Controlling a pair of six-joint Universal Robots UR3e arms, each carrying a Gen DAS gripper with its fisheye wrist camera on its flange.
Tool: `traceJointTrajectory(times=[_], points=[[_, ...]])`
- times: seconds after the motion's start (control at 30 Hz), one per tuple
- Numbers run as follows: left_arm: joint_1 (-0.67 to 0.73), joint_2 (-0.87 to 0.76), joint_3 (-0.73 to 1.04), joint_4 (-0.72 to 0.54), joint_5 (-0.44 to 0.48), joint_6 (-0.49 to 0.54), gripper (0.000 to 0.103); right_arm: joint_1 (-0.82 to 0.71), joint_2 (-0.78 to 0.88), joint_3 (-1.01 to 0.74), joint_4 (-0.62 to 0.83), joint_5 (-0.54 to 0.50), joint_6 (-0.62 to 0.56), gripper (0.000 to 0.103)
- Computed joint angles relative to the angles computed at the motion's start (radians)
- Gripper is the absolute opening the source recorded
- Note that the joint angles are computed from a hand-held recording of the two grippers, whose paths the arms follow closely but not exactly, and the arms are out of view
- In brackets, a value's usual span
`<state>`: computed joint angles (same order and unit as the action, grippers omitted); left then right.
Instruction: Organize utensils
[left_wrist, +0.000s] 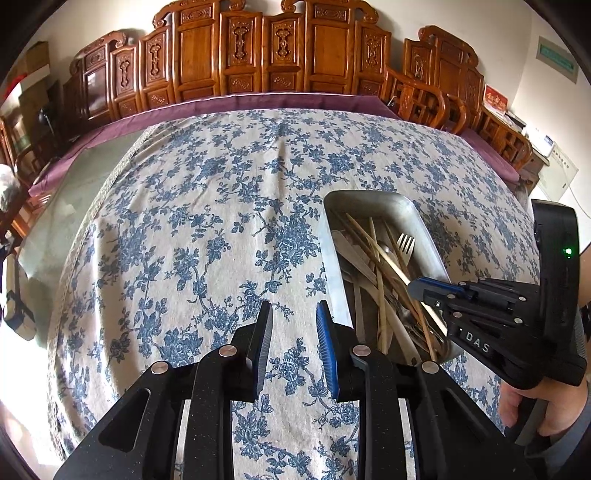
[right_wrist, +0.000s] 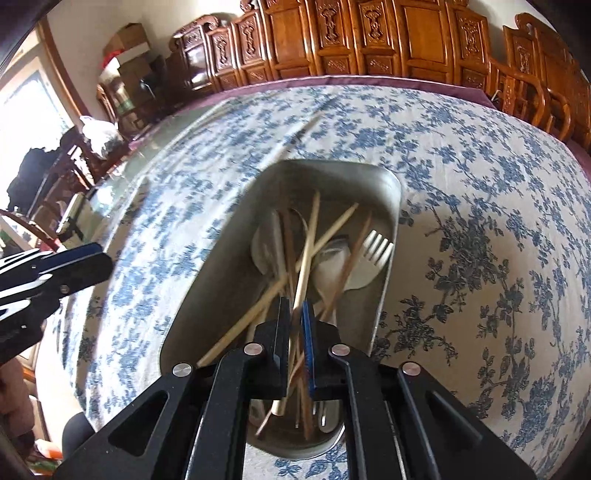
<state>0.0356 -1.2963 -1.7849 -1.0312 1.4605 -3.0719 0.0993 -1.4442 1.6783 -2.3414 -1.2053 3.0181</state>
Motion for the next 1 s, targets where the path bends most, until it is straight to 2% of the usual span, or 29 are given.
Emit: traceJointTrajectory(times=[0.2, 0.27, 0.4, 0.57, 0.63, 0.7, 0.73, 0.77, 0.87, 0.93, 1.0], points=[[-0.009, -0.005, 0.0, 0.004, 0.004, -0.007, 0.023, -0.019, -0.049, 0.029, -0.004, 0.042, -0.033, 0.013], [-0.022, -0.012, 0.002, 0.009, 0.012, -0.017, 0.028, -0.023, -0.067, 0.038, -0.01, 0.042, -0.044, 0.013], [-0.059, -0.03, 0.016, 0.017, 0.032, -0.049, 0.029, -0.053, -0.135, 0.083, -0.017, 0.051, -0.077, 0.014], [-0.121, -0.048, 0.037, 0.027, 0.067, -0.103, 0.044, -0.146, -0.26, 0.15, 0.03, 0.116, -0.139, 0.014], [-0.154, -0.054, 0.05, 0.03, 0.089, -0.127, 0.05, -0.189, -0.325, 0.178, 0.063, 0.141, -0.175, 0.019], [-0.182, -0.056, 0.061, 0.032, 0.11, -0.154, 0.061, -0.233, -0.39, 0.207, 0.093, 0.166, -0.205, 0.029], [-0.2, -0.057, 0.066, 0.036, 0.125, -0.172, 0.069, -0.26, -0.425, 0.221, 0.114, 0.181, -0.222, 0.033], [-0.216, -0.058, 0.071, 0.039, 0.14, -0.188, 0.076, -0.296, -0.471, 0.239, 0.146, 0.199, -0.245, 0.042], [-0.274, -0.068, 0.098, 0.034, 0.198, -0.241, 0.087, -0.391, -0.595, 0.283, 0.225, 0.228, -0.297, 0.056], [-0.32, -0.073, 0.119, 0.026, 0.244, -0.279, 0.088, -0.447, -0.658, 0.299, 0.281, 0.246, -0.342, 0.063], [-0.364, -0.078, 0.139, 0.018, 0.289, -0.31, 0.091, -0.52, -0.738, 0.31, 0.357, 0.262, -0.388, 0.076]])
